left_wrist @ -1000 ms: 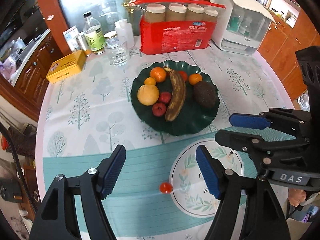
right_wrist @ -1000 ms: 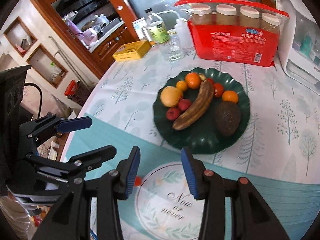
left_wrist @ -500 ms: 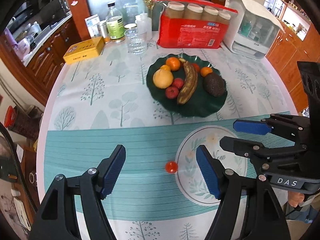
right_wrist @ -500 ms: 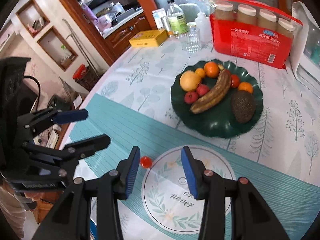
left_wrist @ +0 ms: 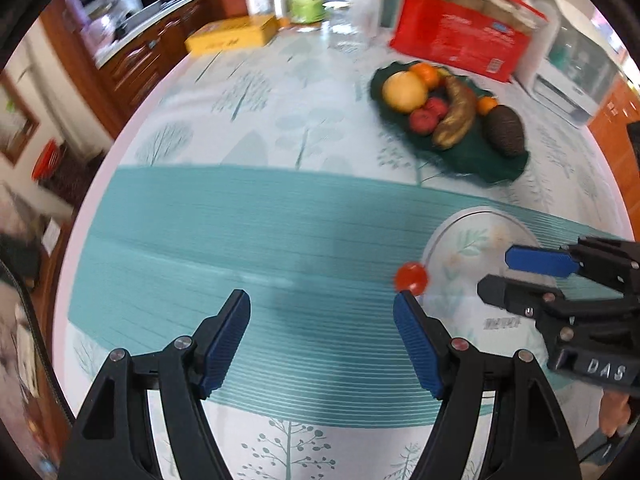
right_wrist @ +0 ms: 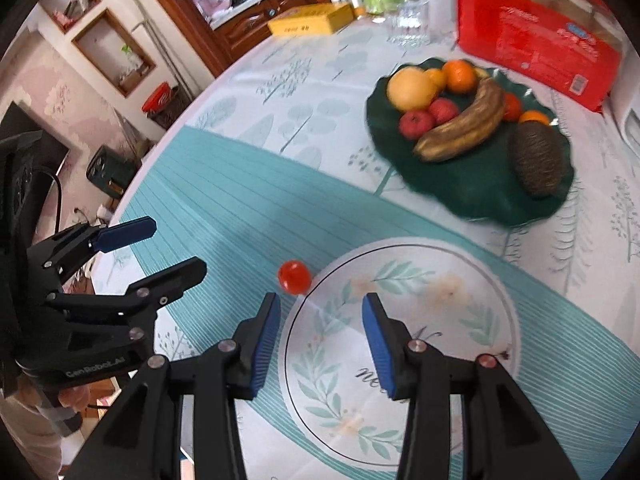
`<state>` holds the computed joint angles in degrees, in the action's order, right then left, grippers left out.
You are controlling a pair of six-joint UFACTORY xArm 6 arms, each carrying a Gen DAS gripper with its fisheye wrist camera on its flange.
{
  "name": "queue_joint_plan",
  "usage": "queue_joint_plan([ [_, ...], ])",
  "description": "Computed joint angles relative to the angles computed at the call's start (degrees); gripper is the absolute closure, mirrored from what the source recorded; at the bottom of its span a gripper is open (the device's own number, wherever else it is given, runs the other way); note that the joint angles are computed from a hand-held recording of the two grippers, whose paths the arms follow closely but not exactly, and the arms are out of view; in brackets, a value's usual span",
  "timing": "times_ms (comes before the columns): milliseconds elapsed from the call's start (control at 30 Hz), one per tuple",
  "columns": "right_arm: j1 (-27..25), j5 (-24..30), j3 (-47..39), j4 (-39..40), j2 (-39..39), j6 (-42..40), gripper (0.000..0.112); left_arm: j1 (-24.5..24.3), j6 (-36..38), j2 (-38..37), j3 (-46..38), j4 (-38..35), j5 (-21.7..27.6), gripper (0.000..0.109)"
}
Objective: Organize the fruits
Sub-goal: 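Grasp the cherry tomato with right gripper, then carry the cherry tomato onto the green plate and open right gripper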
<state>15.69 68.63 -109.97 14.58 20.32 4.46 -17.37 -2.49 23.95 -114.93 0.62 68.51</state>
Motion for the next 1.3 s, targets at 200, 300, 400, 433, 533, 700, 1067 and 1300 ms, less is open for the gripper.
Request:
queue_joint_plan([
  [200,1.6,-0.4,-1.4,-0.2,2.9,-0.3,0.069,1.0,-4.2,-3.1,8.7,-0.3,-5.4,0.036],
  [300,2.4,-0.9,-2.5,-1.4,4.4,-0.1,0.069,1.4,-5.1,-3.6,10.5,0.3,-6.6,0.036],
  [400,2.9,-1.7,-3.5,-2.3,5.8,0.3,0.069,2.1,-5.1,-3.4,10.7,-0.6,-6.8,0.036],
  [433,3.0,-1.9,-3.6,-2.4,6.1,0.3,0.069,2.3,-5.2,-3.4,10.7,-0.7,-6.9,0.036],
  [533,3.5,-1.9,-4.7,-3.3,7.4,0.4,0.070,2.8,-5.4,-3.0,10.4,-0.7,-7.2,0.036],
  [700,4.0,-2.2,-4.6,-4.1,8.2,0.7,0.081,3.5,-5.2,-1.8,9.1,-2.1,-6.6,0.036],
  [1067,3.3,-4.3,-1.6,-4.2,6.2,2.8,0.087,2.6,-3.6,0.7,5.3,-3.9,-4.4,0.036],
  [1300,0.8,-6.2,2.1,-3.5,2.6,6.2,0.087,1.1,-2.2,3.5,-0.1,-5.7,-2.9,0.035],
])
